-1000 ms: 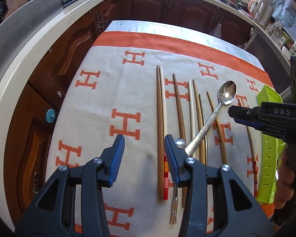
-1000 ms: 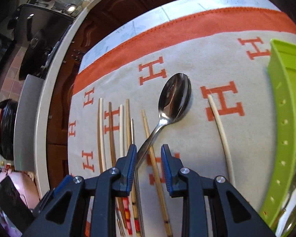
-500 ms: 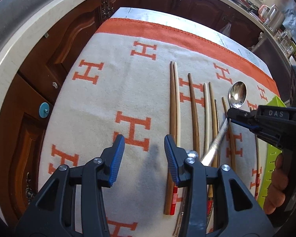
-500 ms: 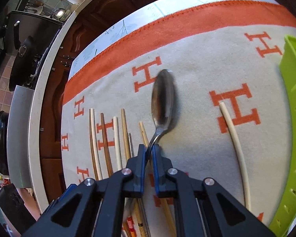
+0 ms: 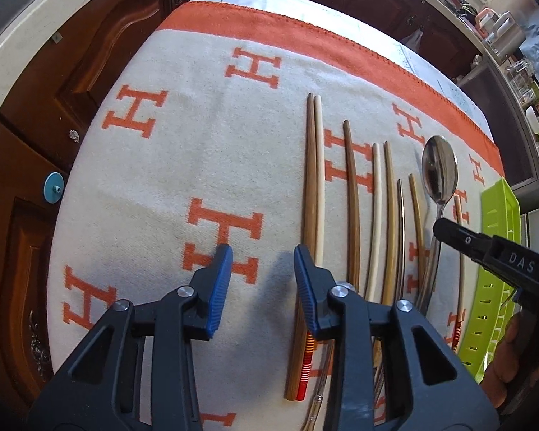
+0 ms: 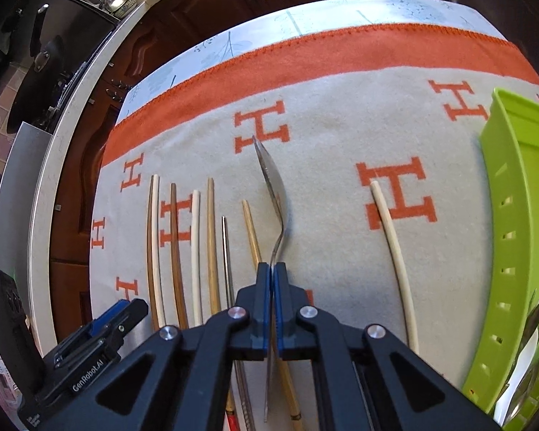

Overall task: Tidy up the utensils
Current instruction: 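Grasp the long silver spoon by its handle with the right tool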

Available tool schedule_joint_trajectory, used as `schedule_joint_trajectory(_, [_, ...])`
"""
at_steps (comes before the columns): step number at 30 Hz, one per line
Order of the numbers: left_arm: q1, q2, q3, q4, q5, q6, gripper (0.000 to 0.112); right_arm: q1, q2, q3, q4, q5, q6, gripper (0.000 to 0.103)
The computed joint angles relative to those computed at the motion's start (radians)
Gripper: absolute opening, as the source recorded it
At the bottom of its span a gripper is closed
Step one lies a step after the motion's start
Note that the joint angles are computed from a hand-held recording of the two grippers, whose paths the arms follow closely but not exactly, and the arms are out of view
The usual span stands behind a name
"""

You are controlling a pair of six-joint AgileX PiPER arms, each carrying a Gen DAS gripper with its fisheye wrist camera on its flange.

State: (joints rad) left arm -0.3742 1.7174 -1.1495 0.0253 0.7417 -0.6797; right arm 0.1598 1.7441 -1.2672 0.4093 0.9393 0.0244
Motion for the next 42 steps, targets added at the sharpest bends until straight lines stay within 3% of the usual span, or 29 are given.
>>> schedule_joint_trajectory(8, [0.044,-0.011,-0.014,-0.116,0.009,0.093,0.032,-0.032,-0.016,0.022,0.034,0.029,-0.037,0.002])
schedule_joint_trajectory(14, [0.030,0.015,-0.052,-0.117,0.034,0.104,0.032,-0.051,-0.028,0.047,0.058,0.033,-0.058,0.002])
schedule_joint_trajectory(33, [-0.039,0.065,-0.099,0.052,0.094,-0.021,0.031,-0.059,-0.046,0.069,0.065,0.032,-0.077,0.002])
schedule_joint_trajectory(42, [-0.161,0.140,-0.197,0.244,0.223,-0.166,0.013,-0.052,-0.050,0.080,0.058,0.014,-0.084,0.002])
